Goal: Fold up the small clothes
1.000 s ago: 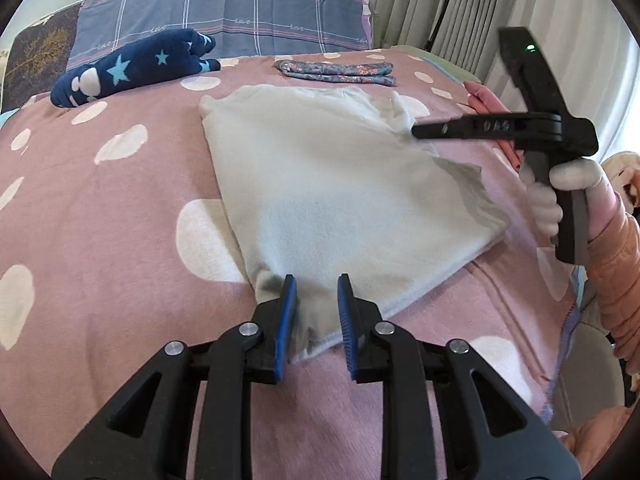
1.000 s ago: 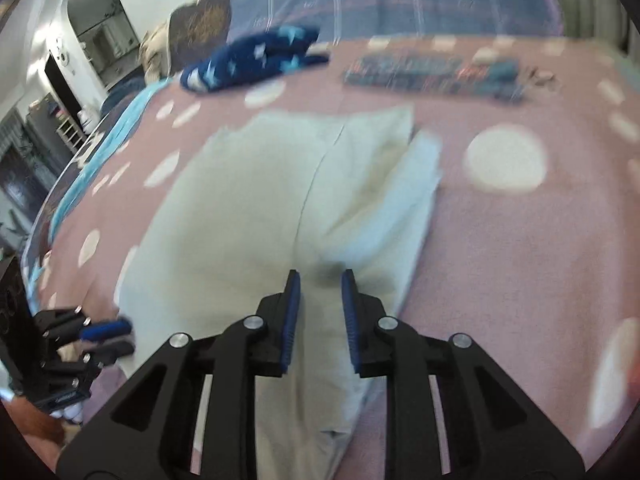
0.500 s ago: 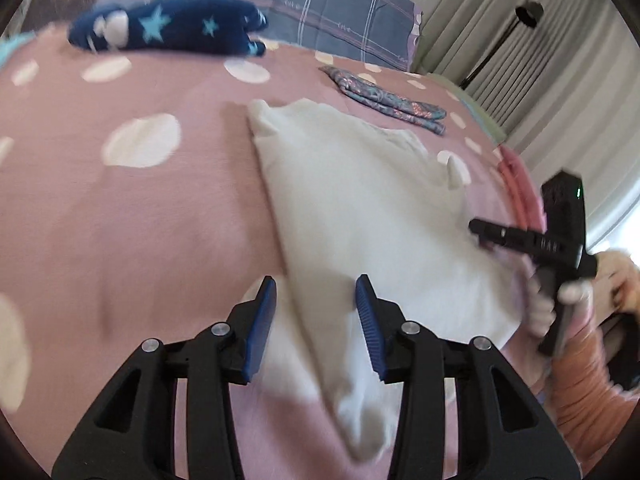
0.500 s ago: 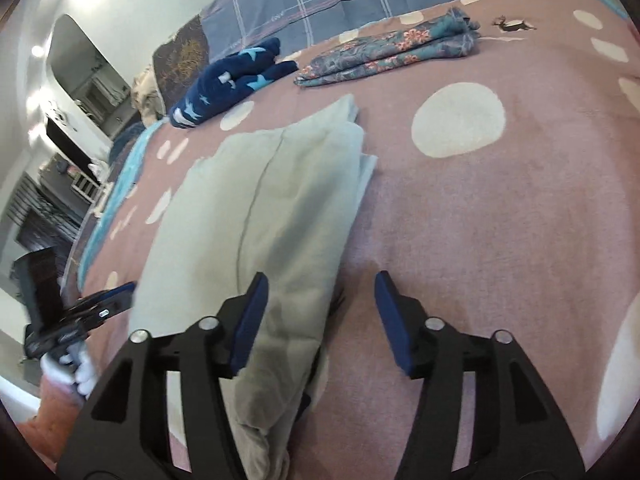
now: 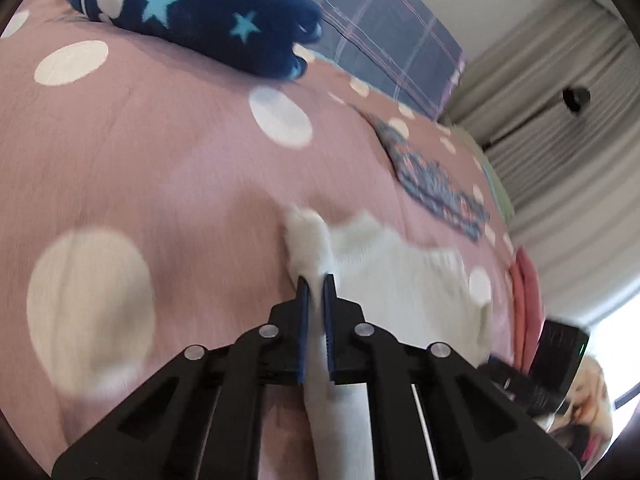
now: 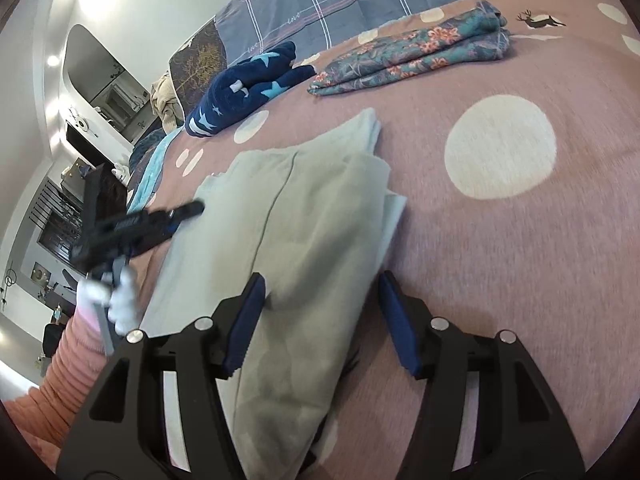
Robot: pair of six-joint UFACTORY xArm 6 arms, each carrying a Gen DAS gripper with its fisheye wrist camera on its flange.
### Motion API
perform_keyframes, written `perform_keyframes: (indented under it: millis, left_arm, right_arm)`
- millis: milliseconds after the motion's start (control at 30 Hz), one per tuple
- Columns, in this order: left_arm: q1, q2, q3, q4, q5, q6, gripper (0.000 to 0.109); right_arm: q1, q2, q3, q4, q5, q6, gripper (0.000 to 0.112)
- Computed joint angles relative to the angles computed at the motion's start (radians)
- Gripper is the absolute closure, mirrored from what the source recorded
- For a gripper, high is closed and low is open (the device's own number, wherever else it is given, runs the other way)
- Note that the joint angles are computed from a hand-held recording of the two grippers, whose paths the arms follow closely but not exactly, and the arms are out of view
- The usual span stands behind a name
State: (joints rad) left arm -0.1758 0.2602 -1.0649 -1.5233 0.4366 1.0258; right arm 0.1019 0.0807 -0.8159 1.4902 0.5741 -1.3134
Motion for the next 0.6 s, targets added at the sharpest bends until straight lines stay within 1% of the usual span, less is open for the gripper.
perform_keyframes:
  millis: [33, 133, 233, 267, 300, 333, 367, 433, 500, 533, 600]
  left_arm:
    - [0.004, 0.007, -0.009, -0.009, 0.008, 0.003, 0.102]
    - [-0.011, -0.003, -0.002, -0.035, -0.022, 0.059, 0.102]
    - [-0.012, -0.016, 0.006, -0.016, -0.026, 0.045, 0.1]
    - [-0.018, -0.024, 0.012, -0.009, -0.046, 0.043, 0.099]
    - [-0.026, -0.039, 0.025, -0.002, -0.074, 0.04, 0.097]
    - [-0.026, -0.062, 0.044, 0.008, -0.079, 0.04, 0.091]
    - [-0.017, -0.081, 0.061, 0.007, -0.059, 0.05, 0.087]
    - [-0.003, -0.131, 0.11, 0.032, -0.018, 0.059, 0.066]
    - [-0.007, -0.164, 0.152, 0.085, -0.003, 0.058, 0.064]
    - [-0.014, -0.18, 0.182, 0.151, 0.005, 0.024, 0.064]
    - [-0.014, -0.191, 0.214, 0.219, 0.04, -0.025, 0.064]
  right_arm:
    - [0.001, 0.003, -0.002, 0.008, 0.0, -0.01, 0.052]
    - [-0.001, 0.004, 0.0, 0.026, 0.003, -0.036, 0.052]
    - [0.004, -0.005, 0.013, 0.037, -0.007, -0.051, 0.052]
    - [0.006, -0.006, 0.013, 0.036, -0.01, -0.051, 0.052]
    - [0.006, -0.011, 0.017, 0.036, -0.012, -0.05, 0.052]
    - [0.008, -0.009, 0.012, 0.03, -0.014, -0.039, 0.052]
    - [0.005, -0.014, 0.014, 0.019, -0.01, -0.023, 0.052]
    - [-0.007, -0.032, 0.025, -0.007, 0.002, 0.021, 0.053]
    - [-0.021, -0.059, 0.047, -0.027, 0.008, 0.047, 0.053]
    - [-0.025, -0.068, 0.055, -0.037, 0.004, 0.056, 0.053]
    - [-0.036, -0.082, 0.071, -0.071, 0.013, 0.083, 0.052]
